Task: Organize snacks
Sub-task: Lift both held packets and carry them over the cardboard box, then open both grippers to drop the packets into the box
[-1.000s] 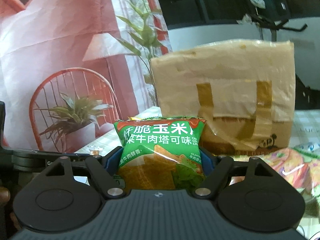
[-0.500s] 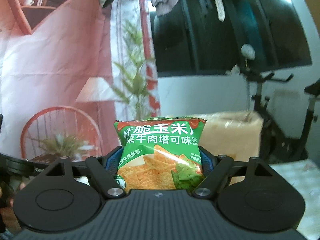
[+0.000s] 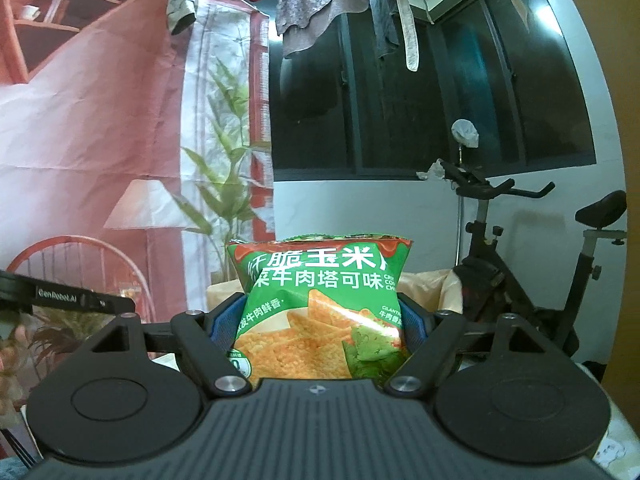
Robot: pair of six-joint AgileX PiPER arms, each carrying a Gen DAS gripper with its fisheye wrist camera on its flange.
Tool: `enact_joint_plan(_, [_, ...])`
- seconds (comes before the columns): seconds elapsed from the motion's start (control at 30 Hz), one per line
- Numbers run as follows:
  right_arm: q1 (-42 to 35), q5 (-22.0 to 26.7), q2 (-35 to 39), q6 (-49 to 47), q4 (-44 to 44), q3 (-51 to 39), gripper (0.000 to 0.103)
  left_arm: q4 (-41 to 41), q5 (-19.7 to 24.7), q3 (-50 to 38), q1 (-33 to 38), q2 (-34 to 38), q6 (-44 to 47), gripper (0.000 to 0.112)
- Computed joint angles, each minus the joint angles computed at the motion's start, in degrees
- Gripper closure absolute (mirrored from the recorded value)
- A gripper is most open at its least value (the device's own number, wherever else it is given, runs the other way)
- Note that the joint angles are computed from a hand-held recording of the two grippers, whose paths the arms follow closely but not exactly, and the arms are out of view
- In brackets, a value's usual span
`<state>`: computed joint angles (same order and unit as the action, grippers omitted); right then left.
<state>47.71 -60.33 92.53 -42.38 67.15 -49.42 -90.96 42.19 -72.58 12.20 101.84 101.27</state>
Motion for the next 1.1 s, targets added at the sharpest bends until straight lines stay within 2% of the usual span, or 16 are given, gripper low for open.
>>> enact_joint_plan(0.23, [-7.4,6.0,-0.3,-1.1,-4.1,-3.9,0.024,6.8,0.2,-11.8,-4.0,5.3,-9.5,0.092])
enact_joint_plan(0.67, [-22.5,23.4,6.0,-3.2,-7.3,-18.6,0.024,20.4,-0.6,-37.7,-11.0,19.3,-29.5,0.092])
enact_joint_plan(0.87, [-26.6,30.1,11.4,-10.1,-0.8,-27.2,0.024,29.8,-0.2,-49.4,-13.6,26.4,-40.3,0.091])
enact_joint_plan(1.03, [-28.8,34.1,14.9,-19.1,10.5,-32.8,0.024,37.6,4.0,-61.3,-14.8,33.1,-48.8,0.089])
enact_joint_plan(1.07, [-29.0,34.6,15.6,-22.1,13.8,-33.8,0.023,39.4,5.8,-64.8,-14.8,35.0,-51.1,0.081])
enact_joint_plan(1.1, [-29.3,35.0,16.0,-24.5,16.4,-34.4,0.022,40.6,7.3,-67.3,-14.8,36.3,-52.7,0.067])
